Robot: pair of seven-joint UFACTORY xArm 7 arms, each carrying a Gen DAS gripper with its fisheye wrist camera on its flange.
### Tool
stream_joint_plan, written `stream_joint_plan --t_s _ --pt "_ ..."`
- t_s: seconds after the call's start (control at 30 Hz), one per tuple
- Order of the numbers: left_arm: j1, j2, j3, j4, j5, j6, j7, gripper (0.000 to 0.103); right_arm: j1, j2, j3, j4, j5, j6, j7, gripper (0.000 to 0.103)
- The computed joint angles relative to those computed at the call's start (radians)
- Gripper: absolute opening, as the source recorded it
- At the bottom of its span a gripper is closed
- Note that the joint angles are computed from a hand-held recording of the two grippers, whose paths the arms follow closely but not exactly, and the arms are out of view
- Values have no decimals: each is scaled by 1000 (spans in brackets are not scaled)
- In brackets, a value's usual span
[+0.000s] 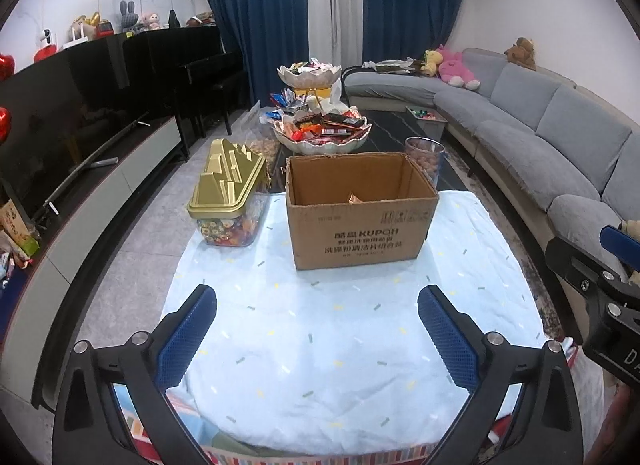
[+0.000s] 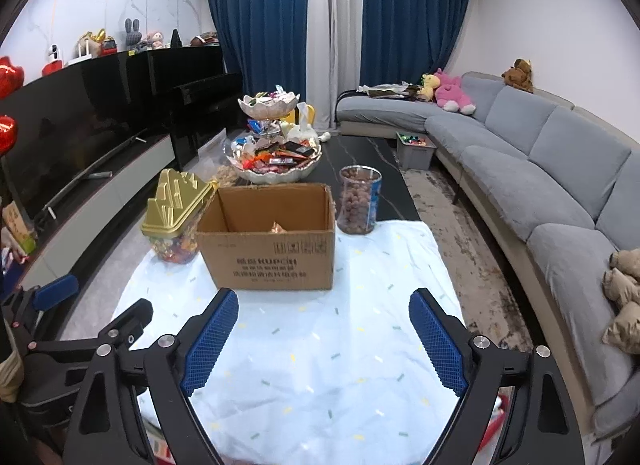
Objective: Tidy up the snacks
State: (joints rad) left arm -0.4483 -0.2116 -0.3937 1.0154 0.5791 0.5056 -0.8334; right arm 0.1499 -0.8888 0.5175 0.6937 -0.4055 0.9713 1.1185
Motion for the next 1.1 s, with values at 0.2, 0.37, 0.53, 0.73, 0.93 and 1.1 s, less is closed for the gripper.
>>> stream_joint_plan --t_s 0.2,0.37,0.53,0.73,0.93,1.1 --pt "-24 -108 6 -90 -101 10 60 102 43 -51 17 -4 56 74 30 88" --pt "-19 -196 -12 -144 -174 41 91 102 78 -85 33 0 103 144 52 88" --pt "-17 -267 -28 -179 -238 59 113 103 110 -106 39 14 141 188 57 88" --pt "-17 -344 -43 -227 -301 72 127 103 122 -122 66 35 160 235 66 88" --pt "10 -414 -61 -262 -320 74 113 103 117 -121 89 58 161 267 73 88" --pt "14 -420 -63 -266 -340 76 125 103 116 -119 101 67 153 273 71 88"
